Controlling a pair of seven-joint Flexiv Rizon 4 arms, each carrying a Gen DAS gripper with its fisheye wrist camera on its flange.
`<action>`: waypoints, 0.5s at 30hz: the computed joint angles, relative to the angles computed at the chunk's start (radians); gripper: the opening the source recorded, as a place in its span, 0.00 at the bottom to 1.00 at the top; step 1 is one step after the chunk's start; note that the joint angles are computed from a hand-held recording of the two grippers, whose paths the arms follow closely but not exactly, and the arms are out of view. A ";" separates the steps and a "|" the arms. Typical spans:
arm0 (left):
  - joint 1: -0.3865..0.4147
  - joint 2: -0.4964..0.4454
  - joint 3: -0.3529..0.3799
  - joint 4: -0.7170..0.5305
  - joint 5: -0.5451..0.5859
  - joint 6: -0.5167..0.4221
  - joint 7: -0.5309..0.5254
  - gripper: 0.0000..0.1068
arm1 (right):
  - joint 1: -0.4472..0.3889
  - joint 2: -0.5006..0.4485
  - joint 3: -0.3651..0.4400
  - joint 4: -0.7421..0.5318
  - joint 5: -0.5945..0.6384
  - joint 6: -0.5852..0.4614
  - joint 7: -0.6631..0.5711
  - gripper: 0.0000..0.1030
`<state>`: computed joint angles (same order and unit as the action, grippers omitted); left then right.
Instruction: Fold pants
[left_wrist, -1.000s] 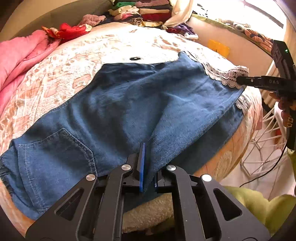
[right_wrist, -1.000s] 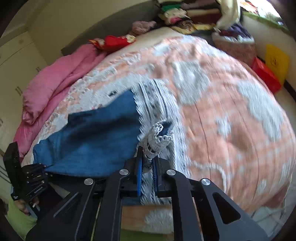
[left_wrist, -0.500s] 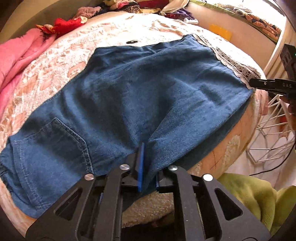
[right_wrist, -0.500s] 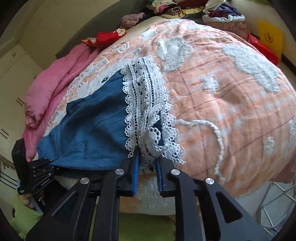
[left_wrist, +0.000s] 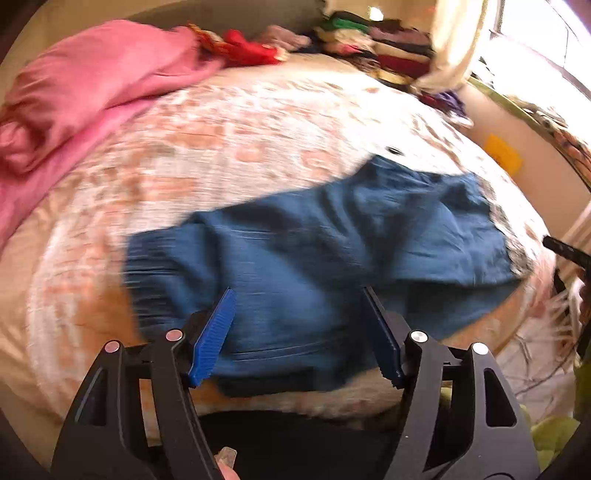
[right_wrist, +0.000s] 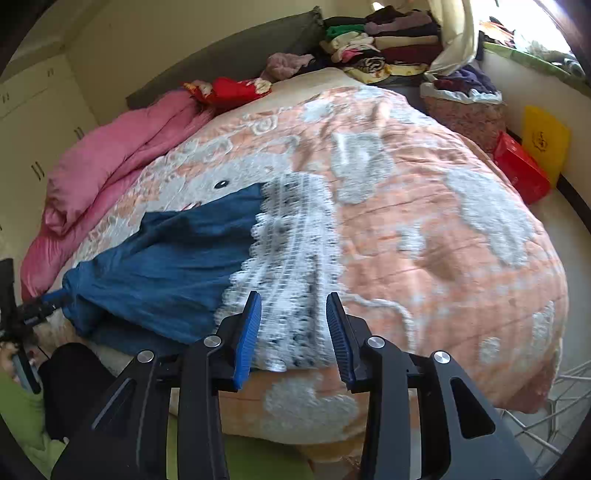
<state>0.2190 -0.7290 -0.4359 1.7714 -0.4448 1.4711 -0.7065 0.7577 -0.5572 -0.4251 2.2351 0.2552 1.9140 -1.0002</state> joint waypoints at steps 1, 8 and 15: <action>0.007 0.002 -0.001 0.002 -0.005 0.007 -0.005 0.63 | 0.006 -0.009 -0.003 -0.011 -0.006 -0.001 -0.005 0.34; 0.011 -0.005 0.012 -0.013 -0.019 0.007 -0.021 0.67 | 0.004 -0.019 0.002 -0.035 -0.031 -0.034 0.000 0.42; -0.174 -0.075 0.293 -0.163 0.046 -0.080 -0.263 0.68 | -0.078 -0.024 0.089 -0.046 -0.098 -0.099 0.020 0.42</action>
